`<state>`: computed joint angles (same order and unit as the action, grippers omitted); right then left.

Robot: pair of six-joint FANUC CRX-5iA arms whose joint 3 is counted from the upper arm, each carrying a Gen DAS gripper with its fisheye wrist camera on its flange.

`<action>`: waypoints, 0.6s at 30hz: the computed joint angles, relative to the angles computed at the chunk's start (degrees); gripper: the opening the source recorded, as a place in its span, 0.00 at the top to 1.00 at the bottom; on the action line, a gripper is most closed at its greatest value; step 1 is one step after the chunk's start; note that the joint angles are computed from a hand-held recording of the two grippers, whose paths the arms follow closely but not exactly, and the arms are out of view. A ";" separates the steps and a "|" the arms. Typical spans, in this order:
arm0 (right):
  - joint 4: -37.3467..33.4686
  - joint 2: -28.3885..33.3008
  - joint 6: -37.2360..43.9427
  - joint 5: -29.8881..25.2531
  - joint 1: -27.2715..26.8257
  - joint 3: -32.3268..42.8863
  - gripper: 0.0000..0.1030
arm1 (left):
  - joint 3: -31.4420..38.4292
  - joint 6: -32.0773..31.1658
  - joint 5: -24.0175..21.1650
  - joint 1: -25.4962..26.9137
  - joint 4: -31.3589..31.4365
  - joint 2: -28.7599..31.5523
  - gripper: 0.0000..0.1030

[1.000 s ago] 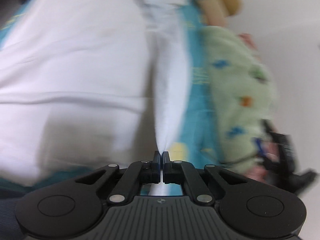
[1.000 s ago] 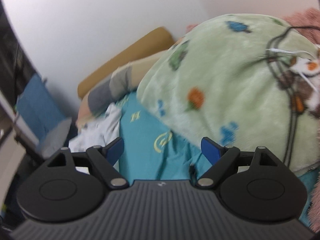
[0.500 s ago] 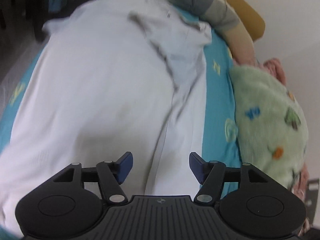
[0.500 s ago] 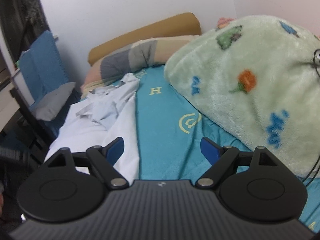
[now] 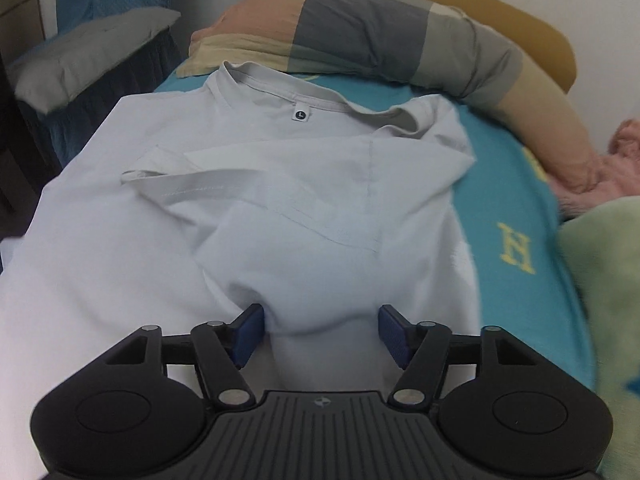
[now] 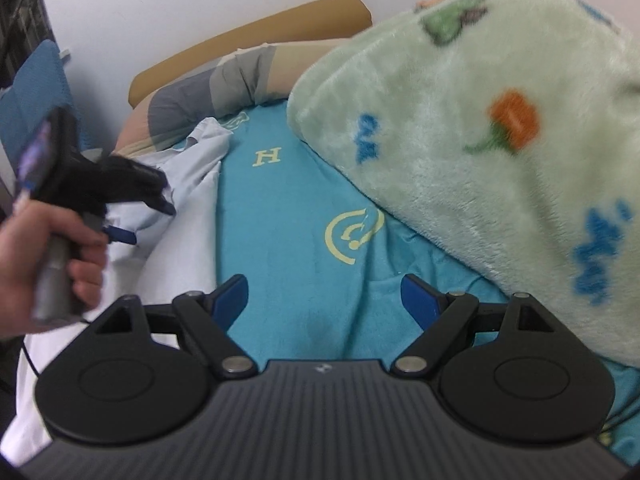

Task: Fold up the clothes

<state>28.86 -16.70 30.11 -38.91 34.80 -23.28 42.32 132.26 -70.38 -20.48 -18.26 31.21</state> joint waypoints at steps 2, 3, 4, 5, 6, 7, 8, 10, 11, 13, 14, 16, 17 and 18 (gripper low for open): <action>-2.70 1.13 0.87 0.26 -0.89 0.99 0.18 | -4.20 2.50 4.10 0.18 -0.74 -2.64 0.78; -3.80 1.47 1.15 0.33 -1.24 1.35 0.18 | -6.74 2.05 6.57 0.80 0.41 -4.36 0.90; -4.61 1.53 1.42 0.42 -1.37 1.53 0.18 | -9.78 1.74 9.30 1.56 1.81 -6.61 0.90; -5.38 1.55 1.70 0.51 -1.47 1.68 0.18 | -13.00 2.55 12.32 2.32 2.80 -9.06 0.90; -6.16 1.57 1.98 0.60 -1.57 1.84 0.18 | -16.12 3.50 15.33 3.10 3.75 -11.47 0.90; -6.10 1.43 2.05 0.83 -1.46 1.71 0.18 | -18.98 4.41 17.80 4.04 4.72 -13.84 0.90; -5.90 1.25 2.08 1.09 -1.32 1.53 0.18 | -21.73 5.53 19.55 4.89 5.30 -16.14 0.90; -5.09 0.86 1.88 1.61 -1.00 1.06 0.18 | -25.67 7.80 19.79 6.48 5.73 -19.66 0.89; -4.29 0.65 1.43 1.92 -0.89 0.73 0.18 | -26.74 7.85 18.58 7.31 6.02 -20.48 0.86; -3.16 0.28 0.88 2.34 -0.73 0.19 0.18 | -29.66 5.64 16.60 9.78 9.96 -21.80 0.74; -2.92 0.11 0.85 2.41 -0.64 0.00 0.18 | -31.57 4.42 16.25 11.23 12.69 -22.53 0.66; -2.57 -0.21 0.97 2.37 -0.47 -0.33 0.18 | -36.05 4.21 18.16 12.96 15.22 -25.94 0.73; -2.50 -0.35 1.16 2.22 -0.39 -0.45 0.18 | -36.76 5.37 17.46 13.12 14.52 -27.31 0.71; -2.05 -0.49 1.12 2.13 -0.20 -0.68 0.18 | -36.86 5.70 16.31 13.07 13.85 -28.43 0.64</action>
